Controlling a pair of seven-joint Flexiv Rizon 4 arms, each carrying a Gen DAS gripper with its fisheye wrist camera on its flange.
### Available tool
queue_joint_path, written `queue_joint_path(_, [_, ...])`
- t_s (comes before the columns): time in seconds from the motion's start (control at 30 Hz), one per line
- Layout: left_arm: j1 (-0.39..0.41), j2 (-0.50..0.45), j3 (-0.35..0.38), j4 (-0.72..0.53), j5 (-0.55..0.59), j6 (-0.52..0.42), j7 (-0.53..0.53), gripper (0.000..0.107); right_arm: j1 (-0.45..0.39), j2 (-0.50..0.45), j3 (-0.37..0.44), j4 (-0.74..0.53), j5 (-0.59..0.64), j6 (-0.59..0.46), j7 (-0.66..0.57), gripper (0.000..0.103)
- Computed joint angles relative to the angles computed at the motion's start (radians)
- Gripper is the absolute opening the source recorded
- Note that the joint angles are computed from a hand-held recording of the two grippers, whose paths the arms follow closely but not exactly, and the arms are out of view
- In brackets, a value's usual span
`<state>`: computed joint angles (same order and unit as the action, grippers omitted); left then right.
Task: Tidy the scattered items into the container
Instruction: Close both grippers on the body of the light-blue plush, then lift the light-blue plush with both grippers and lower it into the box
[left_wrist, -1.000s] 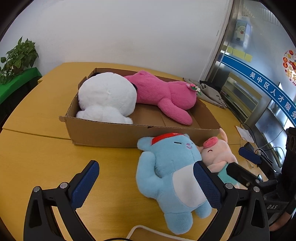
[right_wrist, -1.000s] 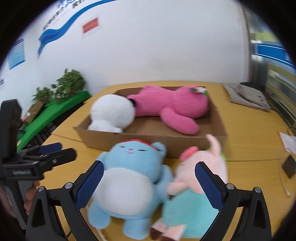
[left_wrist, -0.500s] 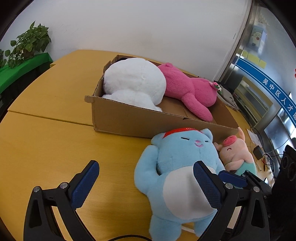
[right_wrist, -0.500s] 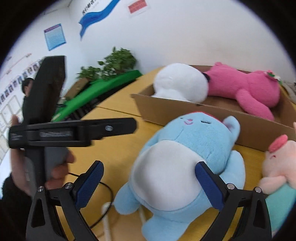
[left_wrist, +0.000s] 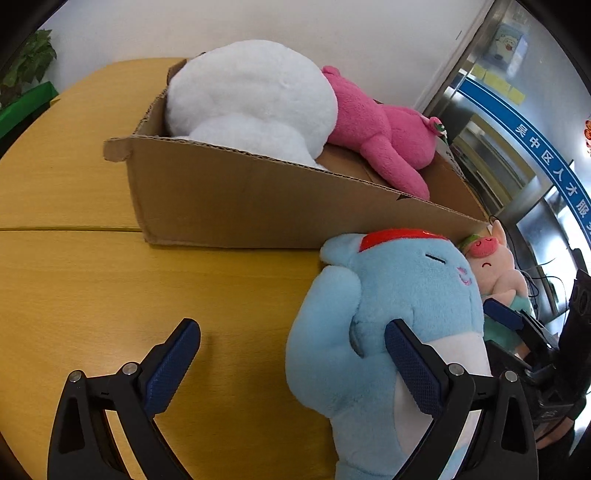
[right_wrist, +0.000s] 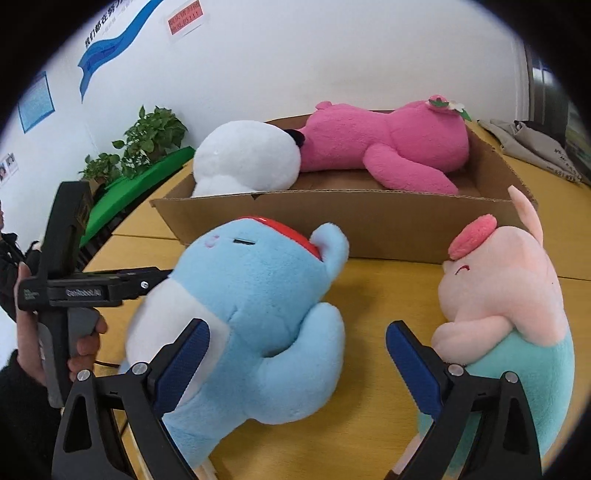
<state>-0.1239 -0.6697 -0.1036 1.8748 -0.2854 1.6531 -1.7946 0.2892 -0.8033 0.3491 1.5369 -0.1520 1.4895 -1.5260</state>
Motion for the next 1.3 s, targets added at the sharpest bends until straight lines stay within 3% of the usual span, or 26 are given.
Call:
queue_joint_path(0.03, [-0.011,0.003,0.033,-0.022,0.068,-0.057,-0.053,0.083,0.036,0.007,-0.058,0.004,-0.007,0.002,0.028,0.097])
queue_joint_path(0.1, [-0.024,0.004,0.049,-0.038,0.09,-0.117,-0.059,0.043,0.118,0.019,-0.189,0.019,-0.035,0.007,0.101,0.095])
queue_joint_path(0.17, [0.003,0.009,-0.019,0.004,-0.028,-0.071,0.058,0.035,0.122,0.027,-0.207,0.037,-0.056,0.018,0.117,0.094])
queue_joint_path(0.2, [0.003,0.013,-0.015,0.005,0.005,-0.074,0.037,0.033,0.11,0.029,-0.192,0.039,-0.063,0.009,0.118,0.093])
queue_joint_path(0.27, [-0.018,0.021,0.006,0.01,0.011,-0.075,0.034,0.032,0.113,0.036,-0.192,0.048,-0.078,-0.001,0.128,0.09])
queue_joint_path(0.37, [-0.031,0.03,0.019,0.026,0.012,-0.068,0.024,0.03,0.081,0.033,-0.126,0.041,-0.083,-0.04,0.106,0.085])
queue_joint_path(0.43, [-0.037,0.037,0.025,0.042,0.004,-0.061,0.003,0.03,0.07,0.019,-0.095,0.025,-0.075,-0.055,0.091,0.074])
queue_joint_path(0.53, [-0.005,0.039,-0.015,0.067,-0.005,-0.031,-0.007,0.029,-0.017,-0.024,0.047,-0.042,-0.015,-0.138,0.02,0.056])
queue_joint_path(0.6, [-0.008,0.039,-0.016,0.069,-0.002,-0.019,-0.009,0.028,-0.05,-0.038,0.101,-0.071,0.031,-0.199,-0.023,0.043])
queue_joint_path(0.83, [-0.083,0.043,0.066,0.048,0.011,-0.03,-0.04,0.025,-0.072,-0.037,0.133,-0.092,0.153,-0.263,-0.113,0.032])
queue_joint_path(0.93, [-0.089,0.051,0.069,0.056,0.017,0.002,-0.05,0.024,-0.058,-0.025,0.121,-0.077,0.196,-0.213,-0.152,0.029])
queue_joint_path(1.17, [-0.246,0.085,0.248,0.026,0.021,0.069,-0.079,0.021,-0.034,-0.003,0.103,-0.069,0.208,-0.104,-0.182,0.024])
queue_joint_path(1.3, [-0.28,0.072,0.311,-0.074,0.021,0.057,-0.049,0.021,-0.031,-0.005,0.098,-0.122,0.192,-0.049,-0.181,0.023])
